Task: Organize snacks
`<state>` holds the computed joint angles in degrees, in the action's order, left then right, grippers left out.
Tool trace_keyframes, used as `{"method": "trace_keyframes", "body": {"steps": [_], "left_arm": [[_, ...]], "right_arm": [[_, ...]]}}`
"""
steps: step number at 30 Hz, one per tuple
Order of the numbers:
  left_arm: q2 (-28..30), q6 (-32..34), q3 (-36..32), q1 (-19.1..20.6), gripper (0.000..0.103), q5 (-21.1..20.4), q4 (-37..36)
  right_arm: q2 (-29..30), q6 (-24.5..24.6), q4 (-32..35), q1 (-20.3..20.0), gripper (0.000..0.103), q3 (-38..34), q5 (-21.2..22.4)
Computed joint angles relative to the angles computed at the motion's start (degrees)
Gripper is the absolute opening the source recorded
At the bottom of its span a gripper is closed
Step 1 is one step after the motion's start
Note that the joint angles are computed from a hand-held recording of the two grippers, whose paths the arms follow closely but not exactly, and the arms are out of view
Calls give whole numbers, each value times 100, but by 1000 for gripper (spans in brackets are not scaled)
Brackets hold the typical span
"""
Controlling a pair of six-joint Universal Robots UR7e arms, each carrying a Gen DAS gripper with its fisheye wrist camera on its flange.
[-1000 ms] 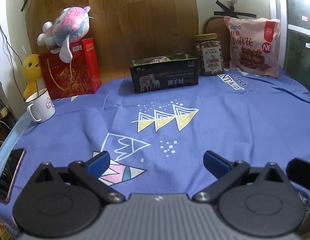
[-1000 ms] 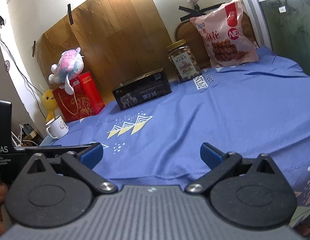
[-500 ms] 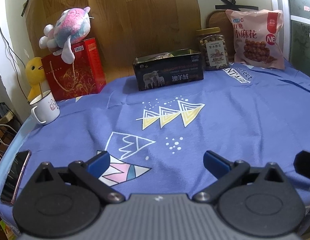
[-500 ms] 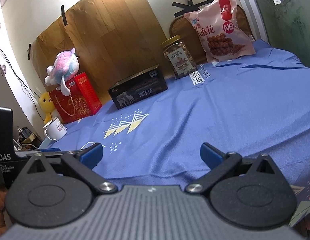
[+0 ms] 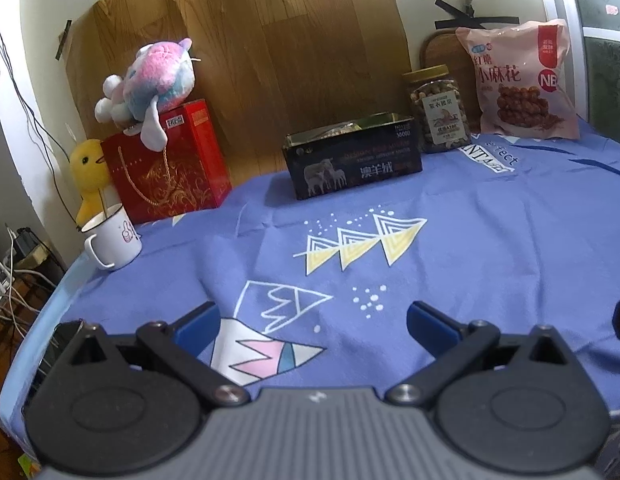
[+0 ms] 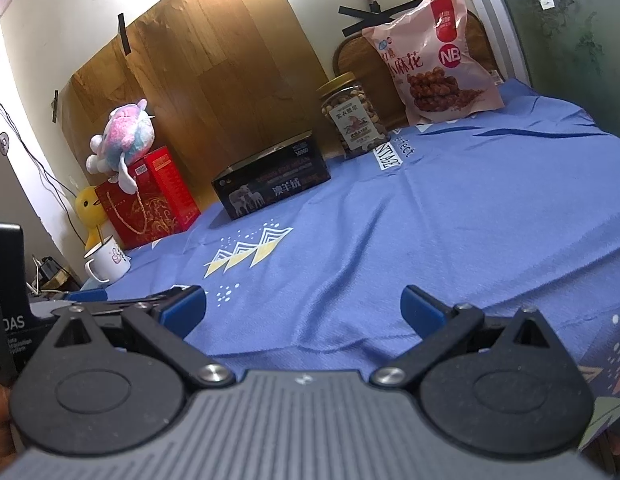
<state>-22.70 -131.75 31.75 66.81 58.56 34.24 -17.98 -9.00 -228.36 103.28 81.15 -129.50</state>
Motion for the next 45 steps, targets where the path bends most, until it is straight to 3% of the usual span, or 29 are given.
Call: {"method": "trace_keyframes", "body": {"steps": [9,21,26,45], "left_arm": [[-252,140,399,16,103,-11,-360],[286,-467,-823,61,103,219,1159],[159,-400,-574,54,103,164,943],[491,-541,-1147,62,103,49,1404]], "right_arm": [[55,-115,-66,73,103,-64,-44],[120,-212,-66,120,103,-153,-81],[123,-176,-29,121,103,-163,-87],[126,-96,-4,108,103,-162,-36]]}}
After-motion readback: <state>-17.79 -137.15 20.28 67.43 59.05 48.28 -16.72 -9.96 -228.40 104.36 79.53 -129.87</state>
